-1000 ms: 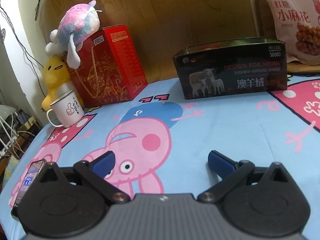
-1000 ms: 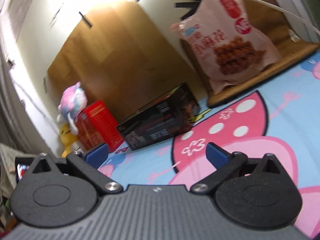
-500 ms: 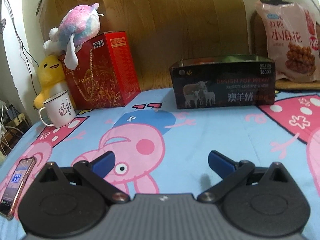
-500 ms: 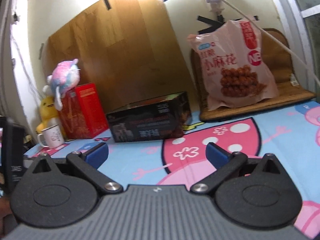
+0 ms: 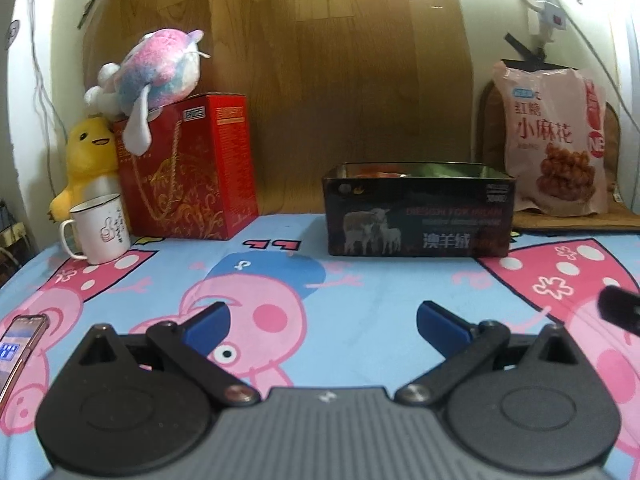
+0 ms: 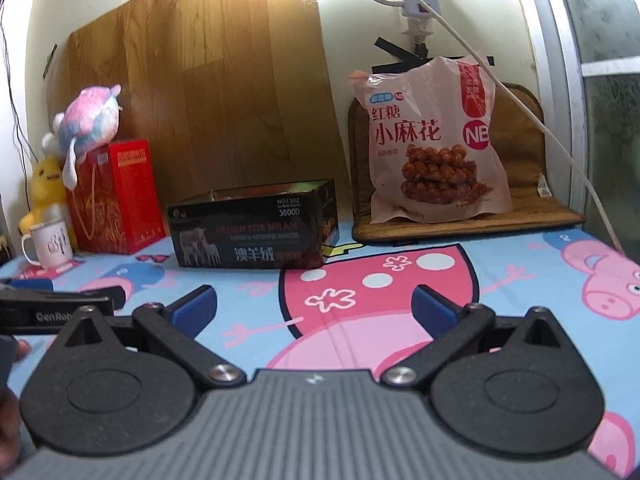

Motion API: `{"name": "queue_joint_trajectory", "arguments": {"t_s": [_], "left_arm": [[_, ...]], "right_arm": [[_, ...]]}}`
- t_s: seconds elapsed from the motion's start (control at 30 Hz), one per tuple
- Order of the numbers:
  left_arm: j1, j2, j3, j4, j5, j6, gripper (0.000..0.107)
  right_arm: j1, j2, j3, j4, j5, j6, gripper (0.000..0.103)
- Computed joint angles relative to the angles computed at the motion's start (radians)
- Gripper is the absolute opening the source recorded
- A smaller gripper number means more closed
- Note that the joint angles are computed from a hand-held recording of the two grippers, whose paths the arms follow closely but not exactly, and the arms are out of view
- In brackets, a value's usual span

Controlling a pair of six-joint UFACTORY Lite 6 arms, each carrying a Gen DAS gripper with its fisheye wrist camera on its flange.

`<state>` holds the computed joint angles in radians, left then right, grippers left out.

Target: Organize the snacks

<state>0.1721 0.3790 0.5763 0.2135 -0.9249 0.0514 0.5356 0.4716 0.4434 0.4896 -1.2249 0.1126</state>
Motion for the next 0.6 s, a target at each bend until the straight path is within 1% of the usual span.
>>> {"name": "queue_joint_trajectory", "arguments": {"t_s": [0.07, 0.2, 0.23, 0.33, 0.4, 0.5, 0.6], "left_arm": [[-0.016, -0.006, -0.008, -0.023, 0.008, 0.031, 0.103], [-0.067, -0.02, -0.031, -0.139, 0.016, 0.115, 0.103], [-0.065, -0.028, -0.032, -0.136, 0.035, 0.102, 0.103], [-0.031, -0.058, -0.022, -0.048, 0.124, 0.012, 0.103], [-0.02, -0.082, -0.028, -0.023, 0.166, -0.019, 0.103], [-0.004, -0.125, -0.047, 0.002, 0.207, -0.041, 0.103], [0.007, -0.193, -0.093, -0.005, 0.226, -0.027, 0.103]], "right_arm": [[0.016, 0.007, 0.016, 0.031, 0.016, -0.026, 0.103], [0.031, 0.015, 0.033, 0.055, 0.033, -0.063, 0.103], [0.034, 0.016, 0.035, 0.06, 0.035, -0.066, 0.103], [0.031, 0.017, 0.037, 0.055, 0.039, -0.062, 0.103], [0.027, 0.016, 0.036, 0.051, 0.041, -0.055, 0.103], [0.029, 0.001, 0.025, 0.044, 0.068, -0.029, 0.103], [0.079, -0.024, -0.031, 0.101, 0.032, 0.018, 0.103]]}}
